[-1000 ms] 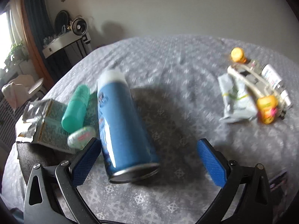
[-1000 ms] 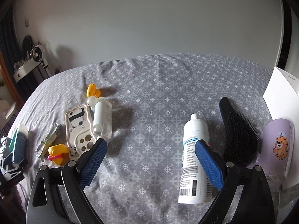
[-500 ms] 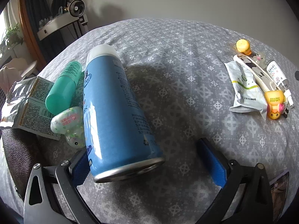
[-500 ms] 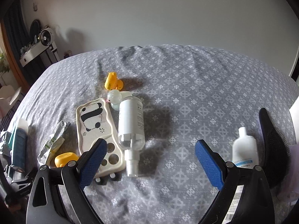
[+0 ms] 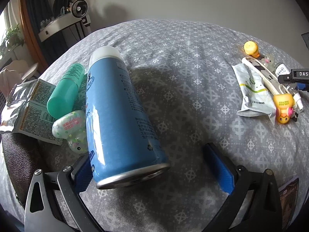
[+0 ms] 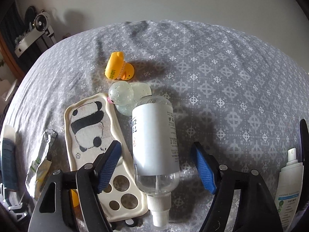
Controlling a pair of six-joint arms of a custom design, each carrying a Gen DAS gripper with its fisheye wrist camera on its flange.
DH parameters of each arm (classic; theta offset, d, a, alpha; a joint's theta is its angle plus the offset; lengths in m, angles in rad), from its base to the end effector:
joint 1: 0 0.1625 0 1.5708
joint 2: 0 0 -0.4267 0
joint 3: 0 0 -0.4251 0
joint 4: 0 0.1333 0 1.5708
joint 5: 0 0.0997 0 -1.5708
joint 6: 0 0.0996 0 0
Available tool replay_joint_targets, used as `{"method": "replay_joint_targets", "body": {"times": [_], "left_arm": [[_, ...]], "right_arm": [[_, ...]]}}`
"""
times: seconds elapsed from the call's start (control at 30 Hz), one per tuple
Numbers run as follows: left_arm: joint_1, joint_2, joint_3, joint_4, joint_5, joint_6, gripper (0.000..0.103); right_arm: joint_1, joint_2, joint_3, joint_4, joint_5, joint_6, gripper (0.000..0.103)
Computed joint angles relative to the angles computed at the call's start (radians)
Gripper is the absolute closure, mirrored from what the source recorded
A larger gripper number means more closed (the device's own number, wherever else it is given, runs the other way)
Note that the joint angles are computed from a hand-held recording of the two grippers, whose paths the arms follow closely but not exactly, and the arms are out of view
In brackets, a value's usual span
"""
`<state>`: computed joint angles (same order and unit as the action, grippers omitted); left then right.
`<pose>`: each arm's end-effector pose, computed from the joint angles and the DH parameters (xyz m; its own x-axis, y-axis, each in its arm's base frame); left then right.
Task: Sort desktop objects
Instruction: 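Grasp the clear spray bottle with the right tool and lift it, then carry the clear spray bottle beside the lotion bottle and release it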
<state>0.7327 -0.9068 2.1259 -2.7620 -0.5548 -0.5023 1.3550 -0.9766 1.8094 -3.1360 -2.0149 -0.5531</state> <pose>-0.2315 -0.5015 0.0442 -0.6511 0.0352 -0.7581 0.4901 0.7822 -0.3846 -0.0527 -0.6633 0.2014 -0.7818 0.0218 0.6231 -0.2956 0.8670 -0.4011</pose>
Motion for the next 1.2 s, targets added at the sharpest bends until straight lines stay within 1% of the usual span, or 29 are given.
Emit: {"method": "replay_joint_targets", "body": {"times": [0.03,0.07,0.1,0.17,0.23,0.37,0.47,0.57,0.67,0.77,0.83,0.9,0.97,1.1,1.2], "left_arm": [[0.0,-0.002,0.002,0.0,0.0,-0.001,0.0],[0.0,0.001,-0.002,0.001,0.0,0.0,0.0],[0.0,-0.001,0.0,0.001,0.0,0.0,0.0],[-0.001,-0.003,0.003,0.001,0.0,-0.001,0.0],[-0.001,-0.003,0.003,0.001,0.0,-0.001,0.0],[0.002,-0.004,0.007,-0.007,0.0,0.003,0.0],[0.001,-0.005,0.008,-0.006,0.001,0.002,0.0],[0.001,-0.003,0.008,-0.008,0.001,0.003,0.0],[0.001,-0.003,0.008,-0.009,0.001,0.003,0.0],[0.003,0.002,0.002,-0.009,0.003,0.007,0.0],[0.0,-0.004,0.009,-0.007,0.003,0.002,0.0],[0.0,-0.002,0.008,-0.008,0.003,0.002,0.0],[0.0,-0.003,0.009,-0.008,0.003,0.002,0.0],[0.0,-0.003,0.009,-0.008,0.003,0.003,0.0],[0.0,-0.004,0.01,-0.008,0.003,0.003,0.0]], "right_arm": [[0.002,-0.004,0.007,-0.007,0.001,0.001,0.051],[0.006,-0.003,0.018,-0.046,-0.012,-0.011,0.062],[0.007,-0.008,0.025,-0.054,-0.018,-0.022,0.064],[-0.004,-0.038,0.06,-0.073,0.004,-0.012,0.064],[-0.018,-0.083,0.107,-0.099,0.043,0.008,0.064],[-0.041,-0.217,0.217,-0.154,0.13,0.027,0.064],[-0.06,-0.337,0.287,-0.177,0.17,0.028,0.064],[-0.087,-0.455,0.337,-0.191,0.19,0.02,0.064],[-0.126,-0.583,0.383,-0.191,0.214,0.034,0.064],[-0.153,-0.664,0.409,-0.222,0.196,0.009,0.064],[-0.174,-0.693,0.415,-0.236,0.172,-0.01,0.064],[-0.2,-0.7,0.412,-0.238,0.151,-0.018,0.064],[-0.228,-0.695,0.403,-0.215,0.141,0.001,0.064],[-0.258,-0.646,0.39,-0.208,0.131,0.013,0.064],[-0.254,-0.601,0.38,-0.217,0.112,0.009,0.064]]}}
